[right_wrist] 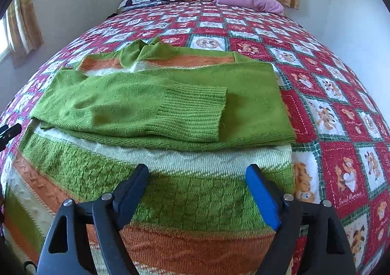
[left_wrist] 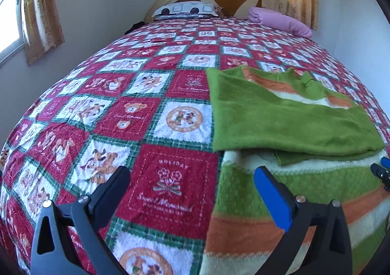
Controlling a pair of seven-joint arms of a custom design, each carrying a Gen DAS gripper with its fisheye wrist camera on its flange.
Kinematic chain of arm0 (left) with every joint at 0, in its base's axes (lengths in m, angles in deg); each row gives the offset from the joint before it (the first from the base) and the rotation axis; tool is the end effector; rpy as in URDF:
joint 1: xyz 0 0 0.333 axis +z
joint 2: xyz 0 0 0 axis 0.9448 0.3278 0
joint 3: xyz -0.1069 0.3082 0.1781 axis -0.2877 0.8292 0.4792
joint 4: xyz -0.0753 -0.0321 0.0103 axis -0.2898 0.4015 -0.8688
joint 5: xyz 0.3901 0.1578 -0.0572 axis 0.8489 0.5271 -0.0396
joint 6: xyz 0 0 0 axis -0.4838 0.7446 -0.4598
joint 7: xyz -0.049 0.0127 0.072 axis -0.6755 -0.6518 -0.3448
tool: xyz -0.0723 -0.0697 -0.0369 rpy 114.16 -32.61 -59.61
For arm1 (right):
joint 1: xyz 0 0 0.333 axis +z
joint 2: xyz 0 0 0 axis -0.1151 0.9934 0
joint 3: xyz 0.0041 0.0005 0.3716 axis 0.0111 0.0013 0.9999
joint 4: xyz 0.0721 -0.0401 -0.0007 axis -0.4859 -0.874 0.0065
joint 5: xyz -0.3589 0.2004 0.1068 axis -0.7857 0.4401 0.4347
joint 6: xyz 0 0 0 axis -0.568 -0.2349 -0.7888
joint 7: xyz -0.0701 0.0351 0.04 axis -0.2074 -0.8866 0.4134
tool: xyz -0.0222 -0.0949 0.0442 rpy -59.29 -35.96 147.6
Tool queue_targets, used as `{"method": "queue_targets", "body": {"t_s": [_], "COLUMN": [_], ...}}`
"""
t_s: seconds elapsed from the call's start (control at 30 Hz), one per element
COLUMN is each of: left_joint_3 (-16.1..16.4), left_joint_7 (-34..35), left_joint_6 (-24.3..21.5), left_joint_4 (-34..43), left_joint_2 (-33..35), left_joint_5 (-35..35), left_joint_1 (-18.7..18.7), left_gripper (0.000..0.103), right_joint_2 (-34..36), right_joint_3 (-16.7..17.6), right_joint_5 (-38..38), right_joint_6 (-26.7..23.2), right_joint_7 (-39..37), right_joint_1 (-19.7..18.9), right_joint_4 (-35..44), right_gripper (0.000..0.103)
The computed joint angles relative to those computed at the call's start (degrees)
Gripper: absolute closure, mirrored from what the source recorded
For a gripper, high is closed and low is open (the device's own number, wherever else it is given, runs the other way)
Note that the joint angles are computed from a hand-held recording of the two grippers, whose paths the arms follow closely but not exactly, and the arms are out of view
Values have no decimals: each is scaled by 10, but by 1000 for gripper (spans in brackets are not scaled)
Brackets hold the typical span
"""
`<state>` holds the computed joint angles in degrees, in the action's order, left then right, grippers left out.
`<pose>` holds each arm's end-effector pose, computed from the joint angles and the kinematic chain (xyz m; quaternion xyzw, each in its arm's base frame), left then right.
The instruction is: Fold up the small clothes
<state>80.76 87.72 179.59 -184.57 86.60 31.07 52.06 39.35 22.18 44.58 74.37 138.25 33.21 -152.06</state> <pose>0.6661 -0.2704 0.3556 -0.7291 0.5756 -0.2248 0.2943 0.7018 0.4147 0.3464 -0.7160 0.6159 -0.2107 0.2523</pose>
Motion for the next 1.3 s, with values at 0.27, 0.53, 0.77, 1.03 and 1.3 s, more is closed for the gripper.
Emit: {"method": "queue_targets", "body": {"t_s": [0.27, 0.53, 0.77, 1.03, 1.3], "left_joint_3": [-6, -30, -53, -71, -88], "left_joint_7": [-35, -67, -94, -101, -92], "left_joint_6": [14, 25, 29, 45, 50], "left_joint_4": [-43, -82, -125, -166, -204], "left_joint_2": [-43, -81, -118, -146, -168], "left_joint_5": [56, 101, 137, 145, 145], "left_joint_1": [-5, 3, 10, 20, 23], "left_gripper": [0, 0, 0, 0, 0], "right_joint_2": [-64, -125, -164, -201, -232], "right_joint_3": [14, -36, -96, -111, -111], "right_joint_5": [33, 4, -45, -71, -113], "right_joint_6": [64, 110, 139, 164, 163], "right_joint_7": [-2, 16, 52, 79, 104], "right_joint_1": [3, 69, 140, 177, 194], "right_joint_4": [-93, -181, -241, -305, -347], "right_gripper": [21, 21, 21, 21, 21]}}
